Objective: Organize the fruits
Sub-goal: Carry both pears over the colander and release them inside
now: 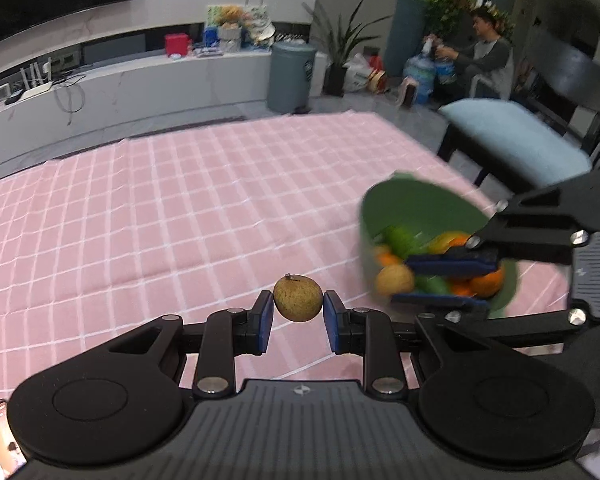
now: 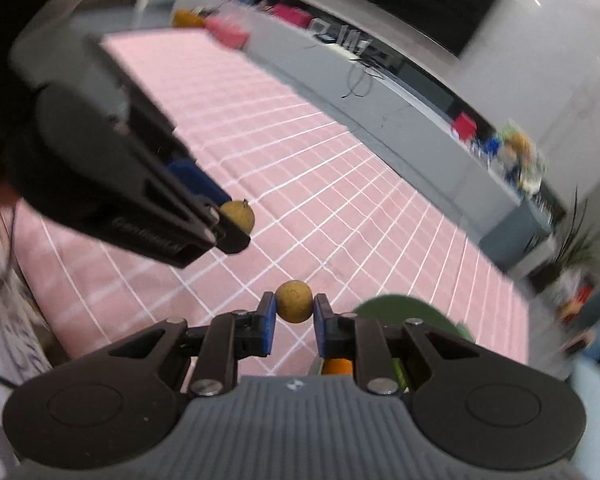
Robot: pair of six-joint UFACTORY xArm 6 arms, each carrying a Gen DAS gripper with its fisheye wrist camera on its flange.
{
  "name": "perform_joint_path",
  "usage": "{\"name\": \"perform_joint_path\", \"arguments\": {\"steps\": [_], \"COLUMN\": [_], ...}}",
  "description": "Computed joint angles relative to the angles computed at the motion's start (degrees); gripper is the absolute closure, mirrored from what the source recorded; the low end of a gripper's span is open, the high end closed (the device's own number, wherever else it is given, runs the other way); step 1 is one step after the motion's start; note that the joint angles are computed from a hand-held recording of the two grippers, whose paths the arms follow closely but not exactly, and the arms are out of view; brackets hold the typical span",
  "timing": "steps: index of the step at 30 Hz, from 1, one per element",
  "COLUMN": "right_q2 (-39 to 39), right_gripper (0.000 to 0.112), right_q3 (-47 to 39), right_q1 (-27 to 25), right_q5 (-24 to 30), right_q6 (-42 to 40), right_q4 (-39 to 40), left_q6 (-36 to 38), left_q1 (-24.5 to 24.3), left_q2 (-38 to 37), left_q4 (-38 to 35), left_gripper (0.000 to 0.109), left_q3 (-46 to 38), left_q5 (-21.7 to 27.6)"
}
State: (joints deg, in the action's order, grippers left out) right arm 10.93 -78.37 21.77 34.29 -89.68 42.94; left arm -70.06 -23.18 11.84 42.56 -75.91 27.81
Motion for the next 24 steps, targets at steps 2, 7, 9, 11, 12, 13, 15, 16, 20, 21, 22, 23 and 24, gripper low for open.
{"name": "perform_joint_path", "arguments": {"steps": [2, 7, 9, 11, 12, 13, 15, 16, 20, 21, 22, 23, 24], "right_q2": [2.5, 7.4, 9.6, 12.3, 14.6, 15.9, 19.2, 20.9, 27.3, 29.7, 31.6, 33.3, 35.4], "right_gripper": [0.097, 0.097, 0.097, 0.097, 0.097, 0.097, 0.097, 0.097, 0.097, 0.097, 0.097, 0.097, 0.097], "right_q3": [-4.4, -13.1, -16.0, -19.7, -23.1, -24.7, -28.8, -30.9, -38.9, -42.1, -44.5, -46.5, -49.1], "right_q1": [-2.5, -8.1, -9.9, -11.3, -11.8, -12.2, -12.8, -12.9, -12.7, -12.7, -12.4, -12.1, -11.8], "right_q5": [5.0, 14.3, 15.4, 16.6, 17.7, 18.1, 18.7, 18.9, 19.8, 20.4, 20.5, 20.5, 20.6], "right_q6": [3.9, 13.8, 16.0, 18.3, 20.2, 21.4, 24.0, 25.1, 28.9, 29.8, 30.7, 31.4, 32.4], "right_q4": [0.8, 2.2, 2.9, 3.0, 2.4, 2.4, 1.6, 1.0, -1.8, -2.7, -3.6, -4.6, -5.8], "left_q6": [0.8, 8.4, 13.4, 17.6, 19.5, 22.1, 25.4, 26.3, 30.8, 31.9, 32.4, 32.6, 32.9], "left_q1": [-0.2, -1.2, -1.4, -1.7, -1.7, -1.8, -1.7, -1.8, -1.5, -1.3, -1.2, -1.2, -1.1], "left_q2": [1.4, 8.4, 12.3, 16.1, 17.7, 20.0, 24.5, 25.8, 33.7, 36.3, 38.1, 39.5, 41.4], "left_q4": [-0.9, -5.6, -9.1, -11.9, -13.3, -15.2, -17.7, -18.4, -23.1, -24.2, -24.6, -24.7, -24.8], "left_gripper": [0.079, 0.079, 0.079, 0.079, 0.079, 0.079, 0.079, 0.079, 0.079, 0.079, 0.079, 0.079, 0.079], "left_q3": [-2.4, -12.3, -17.5, -22.7, -24.9, -28.0, -34.3, -36.1, -47.4, -51.4, -54.2, -56.5, -59.6], "left_q5": [-1.4, -1.4, -0.7, 0.8, 1.4, 2.2, 4.9, 5.9, 11.2, 13.2, 14.8, 16.3, 18.2]}}
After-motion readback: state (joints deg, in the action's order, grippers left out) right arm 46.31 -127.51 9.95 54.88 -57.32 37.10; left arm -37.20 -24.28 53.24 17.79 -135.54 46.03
